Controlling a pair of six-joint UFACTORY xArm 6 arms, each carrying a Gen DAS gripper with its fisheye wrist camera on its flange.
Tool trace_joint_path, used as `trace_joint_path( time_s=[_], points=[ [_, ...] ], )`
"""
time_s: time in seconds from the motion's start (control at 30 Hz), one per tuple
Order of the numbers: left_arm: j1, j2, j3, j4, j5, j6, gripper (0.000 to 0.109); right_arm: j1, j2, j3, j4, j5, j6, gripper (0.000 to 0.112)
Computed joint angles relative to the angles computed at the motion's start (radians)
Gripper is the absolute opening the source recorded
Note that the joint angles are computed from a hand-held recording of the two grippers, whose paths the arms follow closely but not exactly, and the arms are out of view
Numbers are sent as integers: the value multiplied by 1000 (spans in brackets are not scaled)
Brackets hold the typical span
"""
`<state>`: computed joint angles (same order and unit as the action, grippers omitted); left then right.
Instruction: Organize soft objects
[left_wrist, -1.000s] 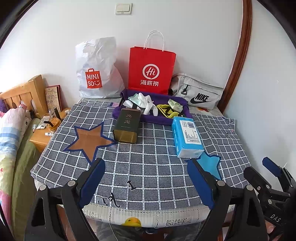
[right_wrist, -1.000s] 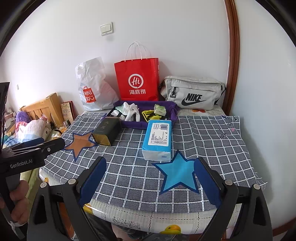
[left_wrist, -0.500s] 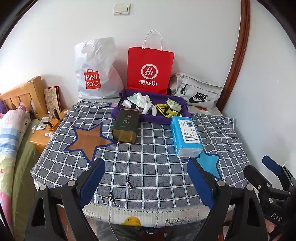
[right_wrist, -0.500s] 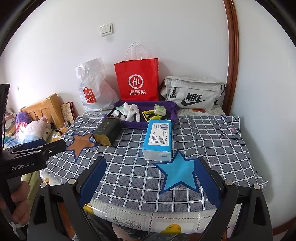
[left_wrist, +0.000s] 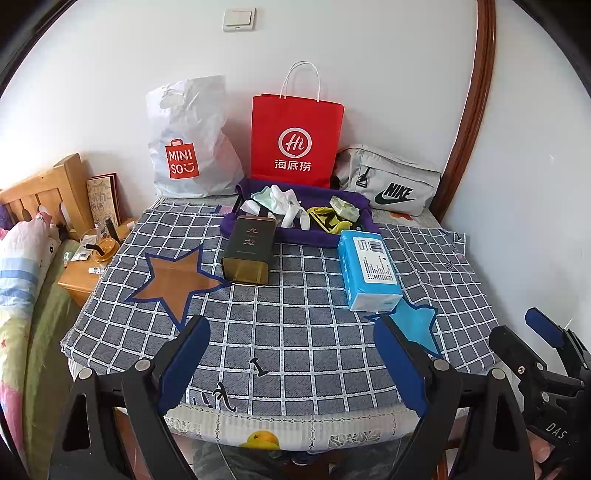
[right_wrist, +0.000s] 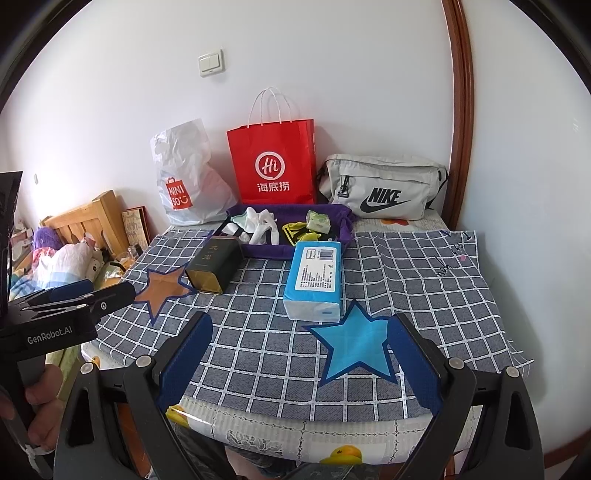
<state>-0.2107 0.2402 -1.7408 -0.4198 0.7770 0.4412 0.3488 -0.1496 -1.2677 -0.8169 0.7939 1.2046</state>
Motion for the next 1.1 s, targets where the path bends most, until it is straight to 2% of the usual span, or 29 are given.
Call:
trace_joint_path(
  time_s=[1.1],
  points=[
    [8, 3, -11, -11, -1, 24, 90, 12, -2, -8, -15, 6, 16, 95]
  ],
)
